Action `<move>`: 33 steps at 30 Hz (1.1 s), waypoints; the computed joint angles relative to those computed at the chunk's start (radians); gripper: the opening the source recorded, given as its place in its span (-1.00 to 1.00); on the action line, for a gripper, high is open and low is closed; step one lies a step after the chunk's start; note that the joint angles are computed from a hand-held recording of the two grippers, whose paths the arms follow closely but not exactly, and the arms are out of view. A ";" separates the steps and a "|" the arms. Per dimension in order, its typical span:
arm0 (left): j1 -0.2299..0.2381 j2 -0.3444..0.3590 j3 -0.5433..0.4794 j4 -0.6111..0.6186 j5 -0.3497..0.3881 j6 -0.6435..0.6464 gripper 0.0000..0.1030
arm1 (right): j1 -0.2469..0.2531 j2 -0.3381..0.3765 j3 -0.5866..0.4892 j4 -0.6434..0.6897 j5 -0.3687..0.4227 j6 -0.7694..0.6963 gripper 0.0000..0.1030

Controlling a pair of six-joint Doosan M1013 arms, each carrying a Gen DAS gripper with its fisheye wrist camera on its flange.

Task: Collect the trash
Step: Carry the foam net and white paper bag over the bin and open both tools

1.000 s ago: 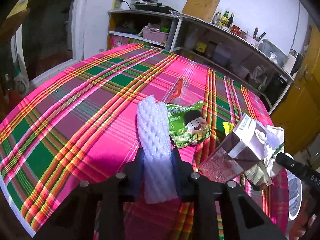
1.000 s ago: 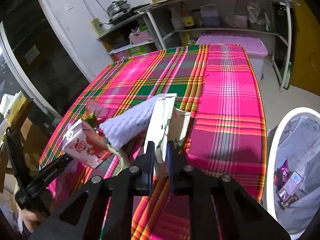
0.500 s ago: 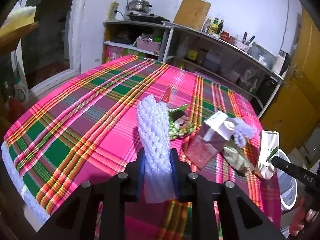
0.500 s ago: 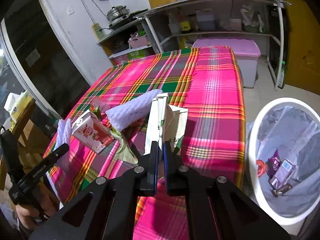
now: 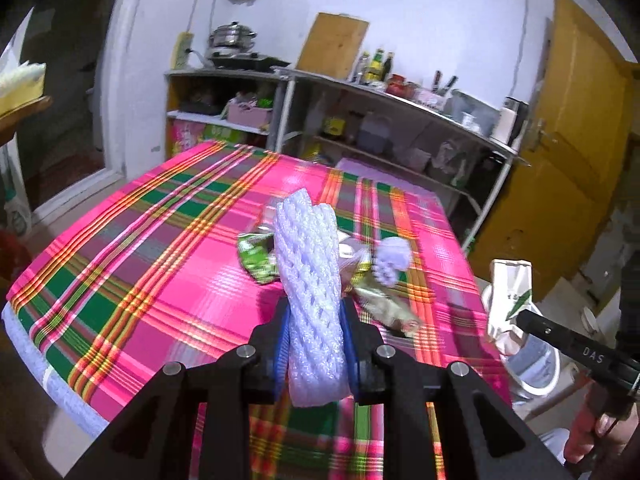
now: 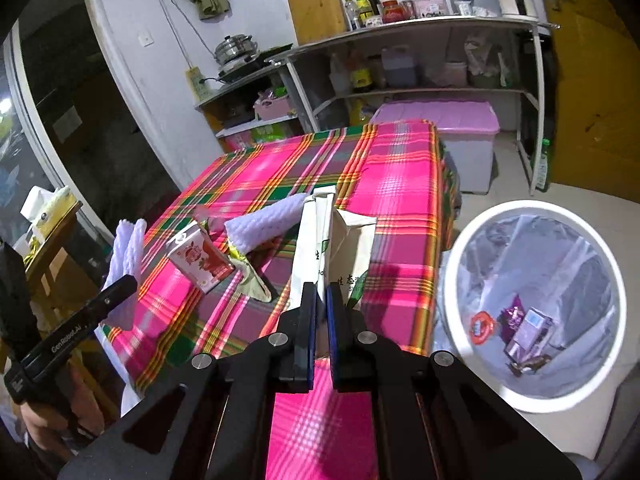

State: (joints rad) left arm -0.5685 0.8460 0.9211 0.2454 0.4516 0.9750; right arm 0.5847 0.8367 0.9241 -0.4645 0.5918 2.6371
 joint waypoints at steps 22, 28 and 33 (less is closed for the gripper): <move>-0.059 -0.007 -0.007 -0.332 -0.025 0.438 -0.53 | 0.023 -0.133 0.219 -0.259 -0.044 0.286 -0.90; -0.069 0.009 -0.037 -0.405 0.003 0.532 -0.53 | 0.022 -0.154 0.259 -0.310 -0.035 0.359 -0.90; -0.077 0.034 -0.082 -0.445 0.041 0.588 -0.53 | 0.018 -0.164 0.283 -0.329 -0.027 0.399 -0.90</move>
State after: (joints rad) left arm -0.6460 0.8795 0.8395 -0.1995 0.4930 1.5634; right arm 0.6023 0.6725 1.2068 -0.7932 0.5644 3.0365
